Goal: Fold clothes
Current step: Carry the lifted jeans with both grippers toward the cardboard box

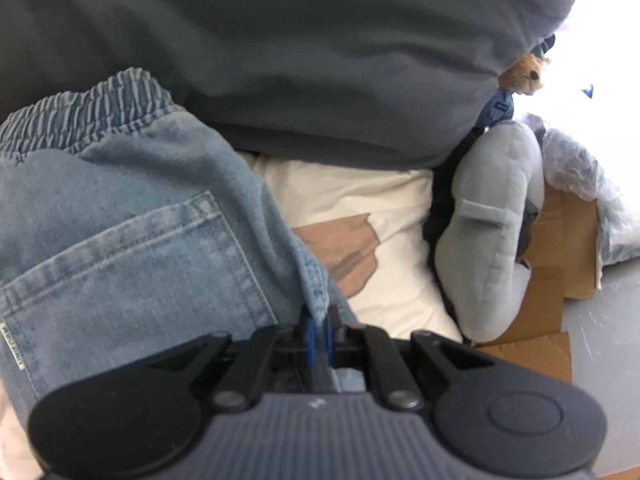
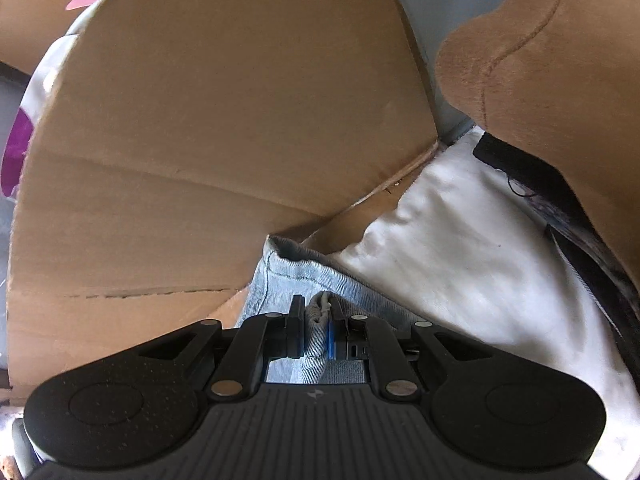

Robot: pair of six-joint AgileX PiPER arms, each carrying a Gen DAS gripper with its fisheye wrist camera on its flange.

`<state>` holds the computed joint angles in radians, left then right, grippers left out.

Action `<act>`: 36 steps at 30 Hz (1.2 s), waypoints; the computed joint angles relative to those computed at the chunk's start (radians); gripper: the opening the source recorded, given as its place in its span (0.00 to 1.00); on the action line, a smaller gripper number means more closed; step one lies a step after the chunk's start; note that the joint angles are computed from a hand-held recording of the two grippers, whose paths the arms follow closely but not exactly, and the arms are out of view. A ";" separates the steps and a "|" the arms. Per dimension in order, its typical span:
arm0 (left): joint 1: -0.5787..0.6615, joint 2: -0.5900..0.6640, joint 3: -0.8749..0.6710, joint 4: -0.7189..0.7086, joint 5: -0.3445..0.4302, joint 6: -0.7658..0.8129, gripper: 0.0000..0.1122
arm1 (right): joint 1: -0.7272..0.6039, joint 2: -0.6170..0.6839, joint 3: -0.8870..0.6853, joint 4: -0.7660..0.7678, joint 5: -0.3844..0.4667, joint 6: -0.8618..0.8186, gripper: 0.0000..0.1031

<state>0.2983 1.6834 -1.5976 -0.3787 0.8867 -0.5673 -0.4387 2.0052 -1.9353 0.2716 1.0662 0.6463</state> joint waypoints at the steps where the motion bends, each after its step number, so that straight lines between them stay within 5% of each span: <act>1: -0.001 0.007 -0.011 -0.001 0.002 -0.003 0.05 | -0.001 0.002 0.001 0.002 -0.006 0.008 0.09; 14: -0.041 0.126 -0.164 0.062 0.037 -0.114 0.05 | 0.004 0.047 -0.016 0.031 -0.092 0.031 0.09; 36: -0.052 0.224 -0.208 0.041 0.025 -0.109 0.07 | 0.041 0.105 -0.067 -0.056 -0.129 0.138 0.14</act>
<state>0.2461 1.9072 -1.8053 -0.3373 0.9119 -0.6764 -0.3976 2.1103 -2.0026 0.2155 0.9373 0.7844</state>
